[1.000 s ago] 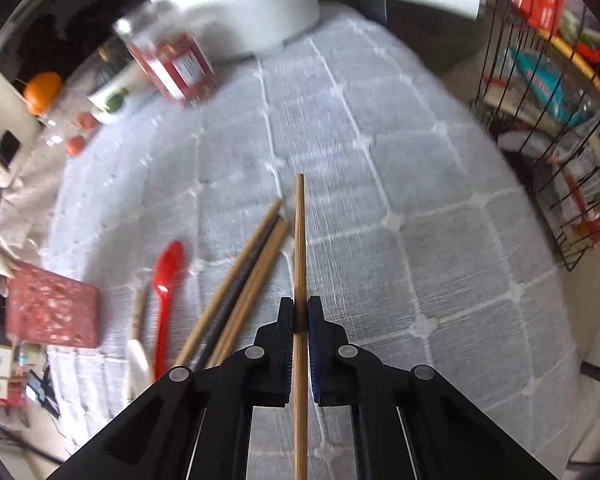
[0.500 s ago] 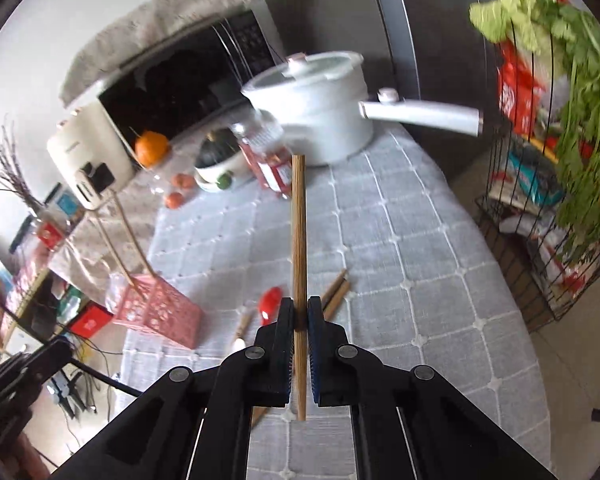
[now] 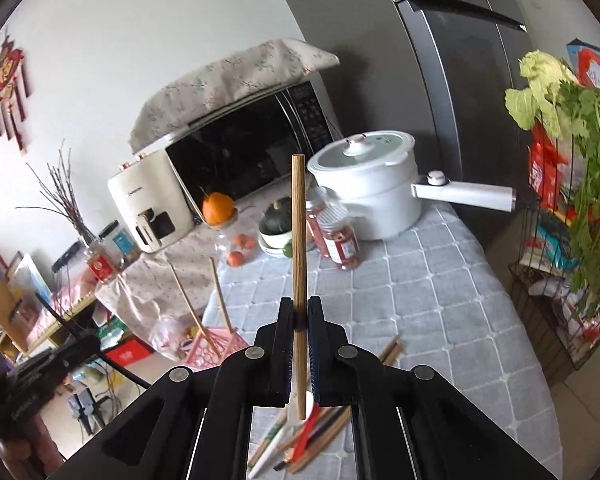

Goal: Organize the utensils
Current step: 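Lower both held chopsticks into the pink basket and open both grippers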

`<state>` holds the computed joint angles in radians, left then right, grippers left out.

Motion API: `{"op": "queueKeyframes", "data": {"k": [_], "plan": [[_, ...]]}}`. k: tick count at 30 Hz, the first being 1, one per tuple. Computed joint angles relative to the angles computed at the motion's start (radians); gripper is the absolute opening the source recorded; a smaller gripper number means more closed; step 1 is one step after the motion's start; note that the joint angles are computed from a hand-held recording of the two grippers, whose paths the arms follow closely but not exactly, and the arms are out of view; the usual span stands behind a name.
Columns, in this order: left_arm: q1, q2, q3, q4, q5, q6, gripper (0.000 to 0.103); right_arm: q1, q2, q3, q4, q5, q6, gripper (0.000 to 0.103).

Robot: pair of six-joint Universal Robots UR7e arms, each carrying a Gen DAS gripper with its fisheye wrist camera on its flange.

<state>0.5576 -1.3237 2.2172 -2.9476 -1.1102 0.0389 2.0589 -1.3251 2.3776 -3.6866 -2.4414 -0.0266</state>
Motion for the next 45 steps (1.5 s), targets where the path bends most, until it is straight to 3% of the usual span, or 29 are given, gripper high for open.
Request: {"op": "queueKeyframes", "data": {"k": [6,16,24,35,41,42,44,45], "plan": [[0.002,0.037,0.004,-0.18,0.066,0.046,0.006,0.008,0.044,-0.029,-0.026,0.024,-0.033,0.007],[0.046,0.199,-0.035,-0.42,0.125,0.19,0.007,-0.006,0.098,-0.056,-0.022,0.059,-0.028,0.007],[0.03,0.231,-0.05,-0.479,0.139,0.209,0.006,-0.015,0.122,-0.074,-0.029,0.074,-0.024,0.007],[0.082,0.285,-0.117,-0.309,0.17,0.162,0.006,-0.03,0.143,-0.09,-0.062,0.111,-0.024,0.007],[0.133,0.309,-0.15,-0.237,0.11,0.129,0.006,-0.036,0.169,-0.106,-0.103,0.132,-0.032,0.007],[0.136,0.309,-0.151,-0.234,0.105,0.118,0.008,-0.036,0.174,-0.11,-0.111,0.135,-0.034,0.007],[0.14,0.298,-0.153,-0.207,0.09,0.086,0.022,-0.037,0.186,-0.117,-0.133,0.15,-0.038,0.007],[0.138,0.292,-0.152,-0.201,0.087,0.072,0.034,-0.038,0.189,-0.12,-0.141,0.158,-0.039,0.007]]}}
